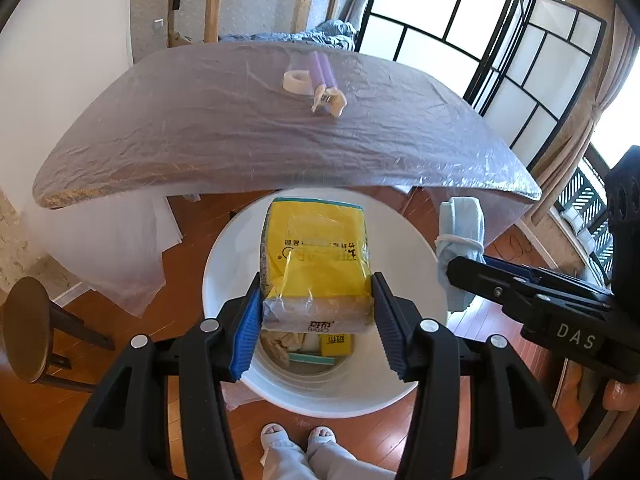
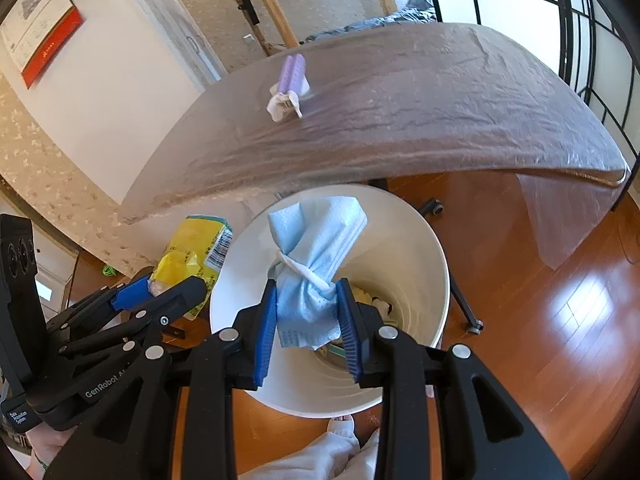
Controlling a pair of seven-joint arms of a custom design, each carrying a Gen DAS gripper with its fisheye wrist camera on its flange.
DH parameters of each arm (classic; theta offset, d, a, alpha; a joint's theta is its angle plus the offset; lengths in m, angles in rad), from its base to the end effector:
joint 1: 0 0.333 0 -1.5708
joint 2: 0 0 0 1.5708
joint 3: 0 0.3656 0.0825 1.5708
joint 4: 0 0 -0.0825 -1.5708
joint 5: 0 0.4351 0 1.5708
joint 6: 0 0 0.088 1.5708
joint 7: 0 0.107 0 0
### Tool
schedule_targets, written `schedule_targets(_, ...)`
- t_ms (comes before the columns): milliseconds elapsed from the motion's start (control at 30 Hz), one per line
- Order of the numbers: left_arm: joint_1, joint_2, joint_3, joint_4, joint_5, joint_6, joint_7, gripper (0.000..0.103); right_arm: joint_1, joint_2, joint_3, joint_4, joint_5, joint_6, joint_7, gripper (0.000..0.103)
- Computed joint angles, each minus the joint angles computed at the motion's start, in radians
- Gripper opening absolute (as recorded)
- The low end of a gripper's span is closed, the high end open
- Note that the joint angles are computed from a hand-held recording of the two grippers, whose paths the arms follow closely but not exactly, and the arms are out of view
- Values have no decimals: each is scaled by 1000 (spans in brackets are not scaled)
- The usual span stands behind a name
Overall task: Collect trash
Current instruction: 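Hold the face mask and yellow tissue pack with both tools above the bin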
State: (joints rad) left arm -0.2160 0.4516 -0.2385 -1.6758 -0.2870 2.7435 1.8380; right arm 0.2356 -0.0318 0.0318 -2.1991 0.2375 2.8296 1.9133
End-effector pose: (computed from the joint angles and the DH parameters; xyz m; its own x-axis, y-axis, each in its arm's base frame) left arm 0.7163 -0.3056 0.4353 -0.4704 -0.8620 0.1890 -0.7526 0.2801 -0.5959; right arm 0.5929 0.1502 0.4934 -0.1485 -0.9123 -0.3816 -0.8018 0.3370 -0.4936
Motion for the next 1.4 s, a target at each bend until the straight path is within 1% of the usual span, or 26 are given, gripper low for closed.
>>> schedule_targets(233,5,16,8,8,10,-26,11,53,-4,23,6,17,-62,-24,62,30)
schedule_targets(300,14,27,1,19,1,-41,20,53,-6,33,8,25,-90,-36,83,30)
schedule_targets(400,12,42,4,36,4,-57,25,53,-10,48,11,36,-69,-43,79,30)
schedule_targets(733,2,90,19,90,32,-101,22,53,-25,101,22,83,-92,-67,104,30)
schedule_targets(1167,0,123,21,122,52,-118,23,53,-32,125,29,103,-100,-89,124,30)
schedule_targets(1400,0,130,18,136,52,-127,31,53,-32,130,29,105,-111,-85,142,30)
